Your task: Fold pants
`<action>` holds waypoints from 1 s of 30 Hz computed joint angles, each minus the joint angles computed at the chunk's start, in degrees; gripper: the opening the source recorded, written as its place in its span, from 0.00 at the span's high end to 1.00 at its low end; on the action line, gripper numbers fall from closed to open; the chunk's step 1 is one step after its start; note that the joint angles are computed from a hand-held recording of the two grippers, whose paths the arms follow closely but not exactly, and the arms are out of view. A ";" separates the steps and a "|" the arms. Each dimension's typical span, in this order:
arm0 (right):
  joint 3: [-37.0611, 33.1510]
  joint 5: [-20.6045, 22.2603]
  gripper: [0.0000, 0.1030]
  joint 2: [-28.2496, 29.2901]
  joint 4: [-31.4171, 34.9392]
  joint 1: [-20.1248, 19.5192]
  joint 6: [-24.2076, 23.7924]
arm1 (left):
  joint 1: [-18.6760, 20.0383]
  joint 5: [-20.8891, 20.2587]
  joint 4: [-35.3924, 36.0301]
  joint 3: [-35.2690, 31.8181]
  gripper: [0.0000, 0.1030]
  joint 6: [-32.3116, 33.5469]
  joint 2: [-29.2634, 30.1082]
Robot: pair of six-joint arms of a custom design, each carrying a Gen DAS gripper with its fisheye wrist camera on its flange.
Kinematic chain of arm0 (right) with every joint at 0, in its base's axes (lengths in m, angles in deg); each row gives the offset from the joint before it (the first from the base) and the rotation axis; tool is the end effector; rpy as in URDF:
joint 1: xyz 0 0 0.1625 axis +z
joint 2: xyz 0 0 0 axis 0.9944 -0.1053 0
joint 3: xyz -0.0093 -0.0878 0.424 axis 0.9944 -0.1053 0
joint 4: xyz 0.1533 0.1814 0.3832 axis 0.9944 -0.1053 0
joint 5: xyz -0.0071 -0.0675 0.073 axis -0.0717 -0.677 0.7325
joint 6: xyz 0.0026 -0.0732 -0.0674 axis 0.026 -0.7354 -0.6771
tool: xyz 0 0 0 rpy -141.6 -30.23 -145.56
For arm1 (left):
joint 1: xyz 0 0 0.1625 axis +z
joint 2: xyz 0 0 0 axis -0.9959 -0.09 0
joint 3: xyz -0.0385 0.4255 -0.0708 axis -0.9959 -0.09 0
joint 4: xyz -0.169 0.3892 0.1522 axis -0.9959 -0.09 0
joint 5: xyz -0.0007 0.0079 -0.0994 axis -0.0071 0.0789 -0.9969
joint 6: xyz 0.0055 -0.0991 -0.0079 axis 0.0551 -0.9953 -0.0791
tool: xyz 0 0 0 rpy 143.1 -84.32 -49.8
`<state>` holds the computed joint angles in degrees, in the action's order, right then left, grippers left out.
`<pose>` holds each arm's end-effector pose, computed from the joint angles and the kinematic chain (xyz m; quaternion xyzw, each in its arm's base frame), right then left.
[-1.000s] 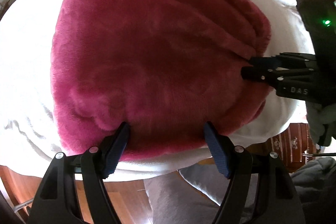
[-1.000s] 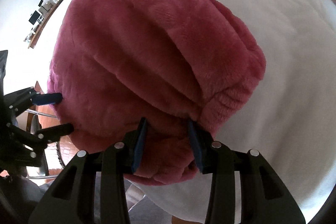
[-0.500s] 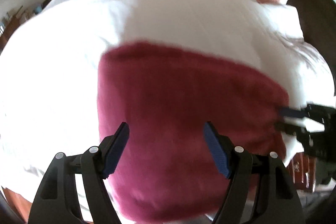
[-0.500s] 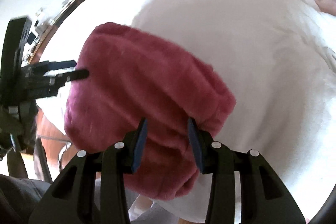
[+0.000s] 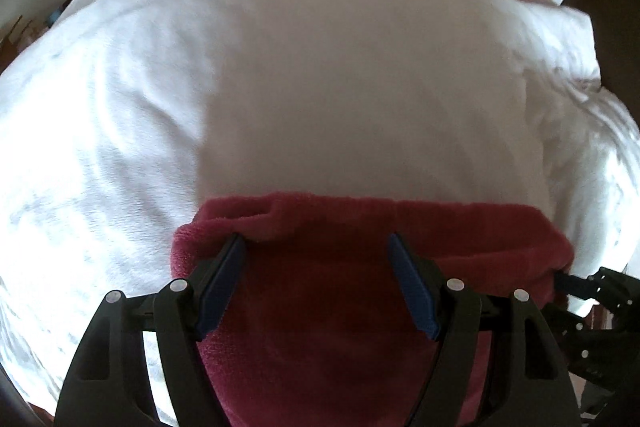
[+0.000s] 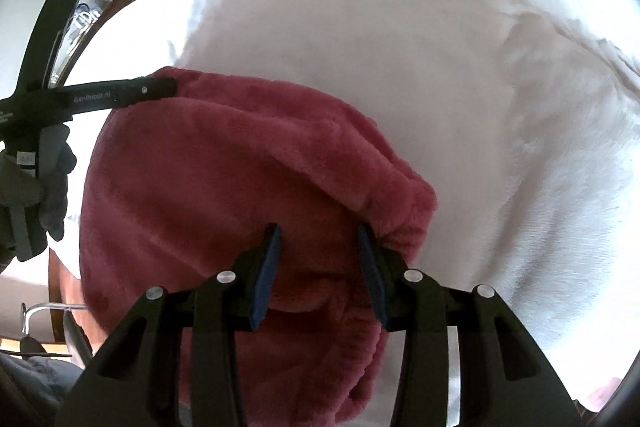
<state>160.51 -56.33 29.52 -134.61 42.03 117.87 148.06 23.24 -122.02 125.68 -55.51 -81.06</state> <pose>0.3408 -0.3729 -0.0009 -0.2285 -0.8736 0.2974 0.3101 -0.1207 -0.6292 0.2958 0.4854 0.8439 0.0770 0.2151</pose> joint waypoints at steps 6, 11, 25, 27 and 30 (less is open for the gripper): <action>0.26 -0.38 0.58 1.84 -3.95 -2.06 -1.43 | 0.44 0.52 -0.88 -0.15 0.29 0.58 2.44; 0.40 -1.32 0.56 3.21 -5.78 -2.41 -2.72 | 0.28 0.44 -1.87 0.70 0.29 0.17 3.21; 0.79 -3.04 0.55 5.38 -9.55 -2.12 -5.58 | -1.33 1.54 -8.00 6.37 0.27 -0.65 2.27; 1.15 -3.77 0.54 6.12 -11.01 -2.17 -7.01 | -1.50 1.91 -9.06 7.25 0.27 -0.60 1.92; 1.30 -5.52 0.54 7.64 -13.14 -1.96 -8.54 | -1.73 2.35 -10.82 8.60 0.25 -0.43 1.44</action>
